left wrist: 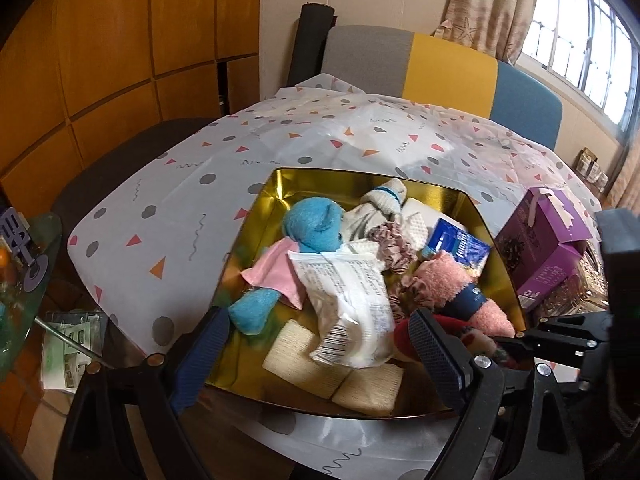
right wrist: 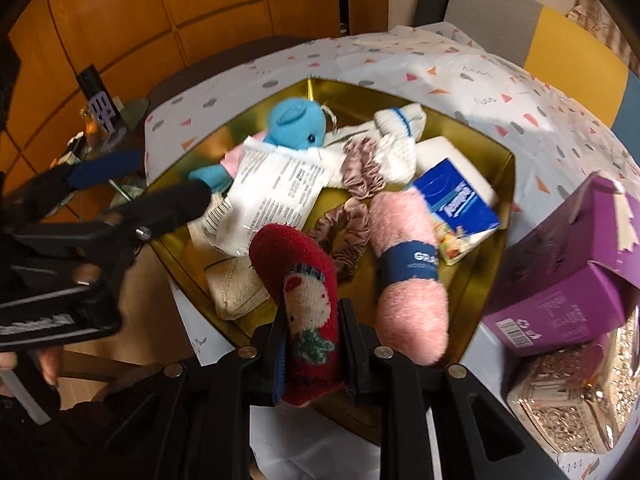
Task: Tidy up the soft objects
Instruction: 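Carry the red Santa sock into the gold tray with the right tool, then open the right tool and withdraw it from the tray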
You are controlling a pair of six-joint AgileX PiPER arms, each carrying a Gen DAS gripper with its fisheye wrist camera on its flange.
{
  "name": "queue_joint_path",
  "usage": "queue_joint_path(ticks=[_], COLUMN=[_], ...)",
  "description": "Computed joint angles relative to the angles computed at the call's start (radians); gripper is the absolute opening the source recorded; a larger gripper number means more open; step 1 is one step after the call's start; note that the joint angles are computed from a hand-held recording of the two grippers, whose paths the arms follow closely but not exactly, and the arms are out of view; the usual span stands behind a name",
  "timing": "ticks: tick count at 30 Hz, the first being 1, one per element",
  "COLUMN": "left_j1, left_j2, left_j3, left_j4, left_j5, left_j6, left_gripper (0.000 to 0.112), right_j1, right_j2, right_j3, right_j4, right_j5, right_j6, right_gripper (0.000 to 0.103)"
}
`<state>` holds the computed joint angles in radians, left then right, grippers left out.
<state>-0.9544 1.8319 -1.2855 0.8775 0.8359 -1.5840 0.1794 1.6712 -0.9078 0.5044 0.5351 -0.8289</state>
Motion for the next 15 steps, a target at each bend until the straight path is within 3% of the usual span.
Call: queue_joint_path(ticks=[5, 10, 15], left_j1=[0.012, 0.016, 0.002], left_j2=[-0.016, -0.024, -0.024], left_j3=[0.028, 0.040, 0.029], left_j4=[0.015, 0.024, 0.045], left_j5=[0.011, 0.014, 0.043], left_j6=[-0.037, -0.053, -0.063], left_gripper=[0.096, 0.097, 0.101], right_j1=[0.034, 0.054, 0.053], right_j2=[0.090, 0.145, 0.150], right_j3=[-0.052, -0.093, -0.081], right_j4=[-0.146, -0.237, -0.207], right_j5=[-0.067, -0.084, -0.100], right_j6=[0.202, 0.301, 0.272], right_gripper=[0.021, 0.021, 0.023])
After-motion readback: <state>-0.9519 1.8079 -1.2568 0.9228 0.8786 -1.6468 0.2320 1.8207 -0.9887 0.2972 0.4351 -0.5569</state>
